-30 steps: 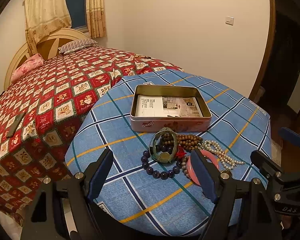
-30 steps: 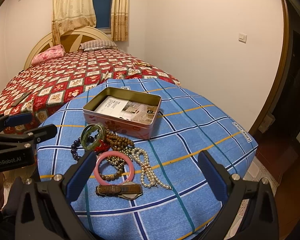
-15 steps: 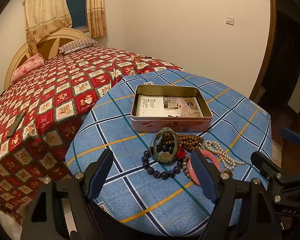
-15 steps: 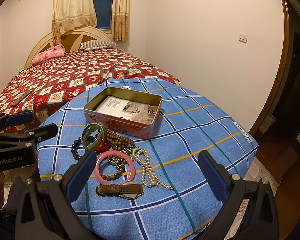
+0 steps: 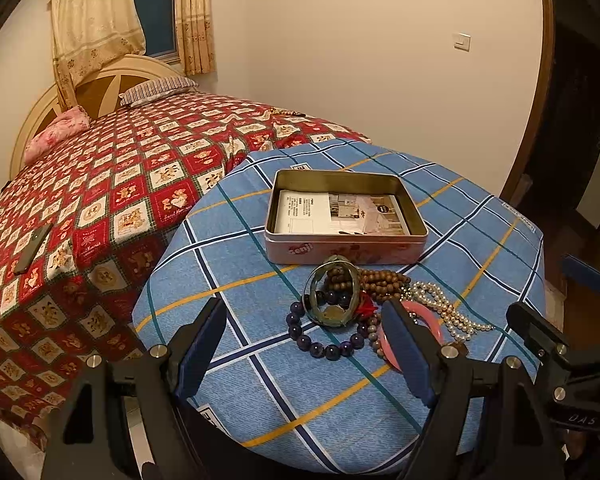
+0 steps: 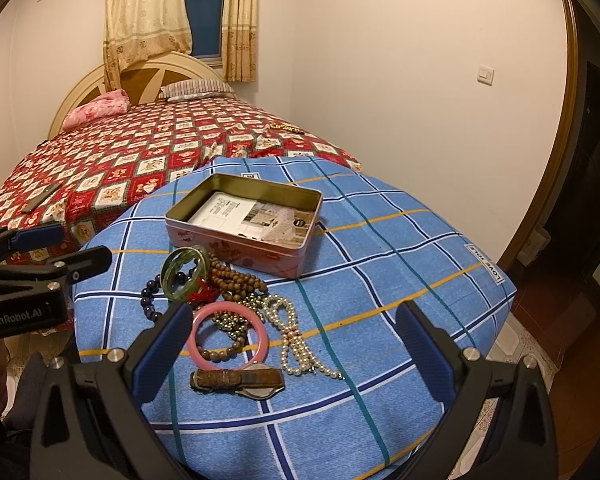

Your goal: Organize jewelry

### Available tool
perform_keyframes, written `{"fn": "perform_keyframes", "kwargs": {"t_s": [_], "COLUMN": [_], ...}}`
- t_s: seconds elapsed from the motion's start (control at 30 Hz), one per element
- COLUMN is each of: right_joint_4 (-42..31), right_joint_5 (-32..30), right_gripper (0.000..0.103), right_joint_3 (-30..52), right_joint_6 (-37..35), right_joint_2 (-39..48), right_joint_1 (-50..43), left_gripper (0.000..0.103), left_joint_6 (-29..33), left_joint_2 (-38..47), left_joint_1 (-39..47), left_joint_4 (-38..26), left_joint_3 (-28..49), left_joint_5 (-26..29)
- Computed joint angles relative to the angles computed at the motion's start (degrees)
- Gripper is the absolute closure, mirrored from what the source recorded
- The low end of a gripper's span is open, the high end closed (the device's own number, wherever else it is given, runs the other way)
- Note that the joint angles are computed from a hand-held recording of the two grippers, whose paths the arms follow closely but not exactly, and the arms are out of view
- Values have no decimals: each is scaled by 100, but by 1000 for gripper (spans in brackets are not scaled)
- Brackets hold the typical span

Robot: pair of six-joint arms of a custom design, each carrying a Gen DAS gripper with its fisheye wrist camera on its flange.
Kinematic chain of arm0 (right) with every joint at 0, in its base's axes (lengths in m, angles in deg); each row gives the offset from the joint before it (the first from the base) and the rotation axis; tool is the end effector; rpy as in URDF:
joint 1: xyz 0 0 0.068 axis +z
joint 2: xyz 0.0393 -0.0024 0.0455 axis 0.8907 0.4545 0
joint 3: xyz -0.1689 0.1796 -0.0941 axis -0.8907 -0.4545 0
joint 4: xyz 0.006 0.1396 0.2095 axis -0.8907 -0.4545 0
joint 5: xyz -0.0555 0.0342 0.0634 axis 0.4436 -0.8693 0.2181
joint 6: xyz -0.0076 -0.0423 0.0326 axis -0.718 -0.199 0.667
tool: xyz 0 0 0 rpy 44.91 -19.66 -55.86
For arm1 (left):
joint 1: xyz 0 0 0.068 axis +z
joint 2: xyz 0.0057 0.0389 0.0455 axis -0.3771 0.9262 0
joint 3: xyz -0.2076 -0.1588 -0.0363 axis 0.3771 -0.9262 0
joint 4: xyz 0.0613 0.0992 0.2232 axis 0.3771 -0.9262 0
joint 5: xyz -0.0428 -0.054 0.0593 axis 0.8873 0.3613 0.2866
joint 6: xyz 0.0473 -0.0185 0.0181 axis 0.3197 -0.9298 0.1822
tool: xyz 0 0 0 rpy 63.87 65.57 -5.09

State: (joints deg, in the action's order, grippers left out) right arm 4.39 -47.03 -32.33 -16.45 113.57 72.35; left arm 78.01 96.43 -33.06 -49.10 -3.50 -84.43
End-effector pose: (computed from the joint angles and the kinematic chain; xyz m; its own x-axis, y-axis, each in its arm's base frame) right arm 0.3274 0.0542 0.1940 -0.5965 -0.2156 -0.7731 -0.2354 0.9679 -0.0883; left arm 0.2919 -0.0528 0.1631 -0.6714 0.0102 -0.7411 0.0416 0.9988 -0.0239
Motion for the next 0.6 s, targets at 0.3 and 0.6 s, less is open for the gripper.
{"fn": "perform_keyframes", "kwargs": {"t_s": [0.3, 0.6], "right_joint_4": [50, 135], "right_joint_5": [8, -41], "right_gripper": [1, 1], "right_joint_3": [-23, 20], "right_joint_6": [-4, -58], "right_joint_2": [45, 237], "right_joint_1": [3, -73], "left_gripper": [23, 23], "left_joint_6": [22, 11], "left_joint_2": [62, 539], "left_joint_1": [56, 232], "left_joint_4": [2, 138], "left_joint_3": [19, 211], "left_joint_5": [15, 124]}}
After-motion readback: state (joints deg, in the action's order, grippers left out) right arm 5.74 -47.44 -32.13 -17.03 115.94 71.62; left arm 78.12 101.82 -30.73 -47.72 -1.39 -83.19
